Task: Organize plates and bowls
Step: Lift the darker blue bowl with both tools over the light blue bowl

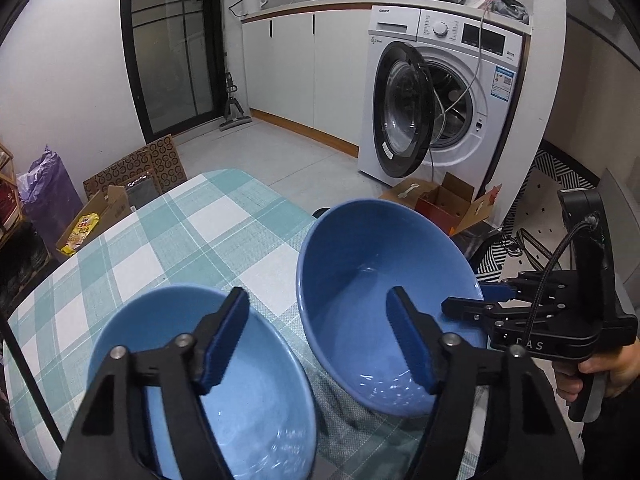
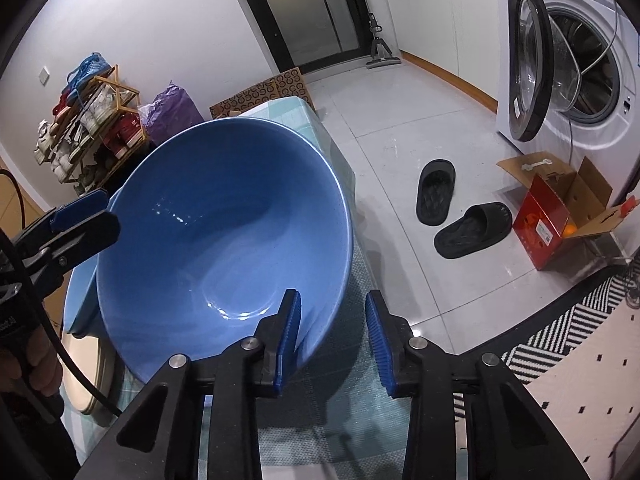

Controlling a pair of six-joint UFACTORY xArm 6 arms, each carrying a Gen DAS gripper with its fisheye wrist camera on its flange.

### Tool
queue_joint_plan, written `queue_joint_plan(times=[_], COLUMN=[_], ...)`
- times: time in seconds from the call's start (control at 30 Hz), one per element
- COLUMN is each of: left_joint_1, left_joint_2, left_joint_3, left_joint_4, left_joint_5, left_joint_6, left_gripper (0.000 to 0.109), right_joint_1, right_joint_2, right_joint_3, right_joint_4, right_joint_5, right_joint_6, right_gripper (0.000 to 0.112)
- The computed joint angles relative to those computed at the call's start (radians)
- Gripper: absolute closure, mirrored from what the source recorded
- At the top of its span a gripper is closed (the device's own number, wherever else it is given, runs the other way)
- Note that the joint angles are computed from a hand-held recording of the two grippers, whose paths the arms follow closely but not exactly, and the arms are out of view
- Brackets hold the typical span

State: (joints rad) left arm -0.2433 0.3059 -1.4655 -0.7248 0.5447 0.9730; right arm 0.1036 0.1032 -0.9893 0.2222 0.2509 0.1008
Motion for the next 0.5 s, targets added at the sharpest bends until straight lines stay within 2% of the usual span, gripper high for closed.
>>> queue_joint_plan(times=[0.07,0.2,0.5], left_joint_1=[0.001,0.004,-0.007], left_joint_2=[-0.006,-0.011,-0.006], left_joint_3=[0.006,0.008,0.006], left_joint_4=[-0.011,-0.039,-0.015], left_joint_5=[0.0,0.004,0.019], left_joint_6=[0.011,0.025,0.023], left_gripper=[0.051,0.059,0.066], right_joint_1=[0.003,0.004,0.003], right_joint_2=[0.003,0.003,0.003], right_joint_3=[-0.002,-0.001,0.0], right_joint_4=[-0.004,-0.003,0.0], right_joint_5=[0.001,0.0,0.002], right_joint_6=[0.004,0.003,0.001], right_gripper=[0.077,0.077,0.078])
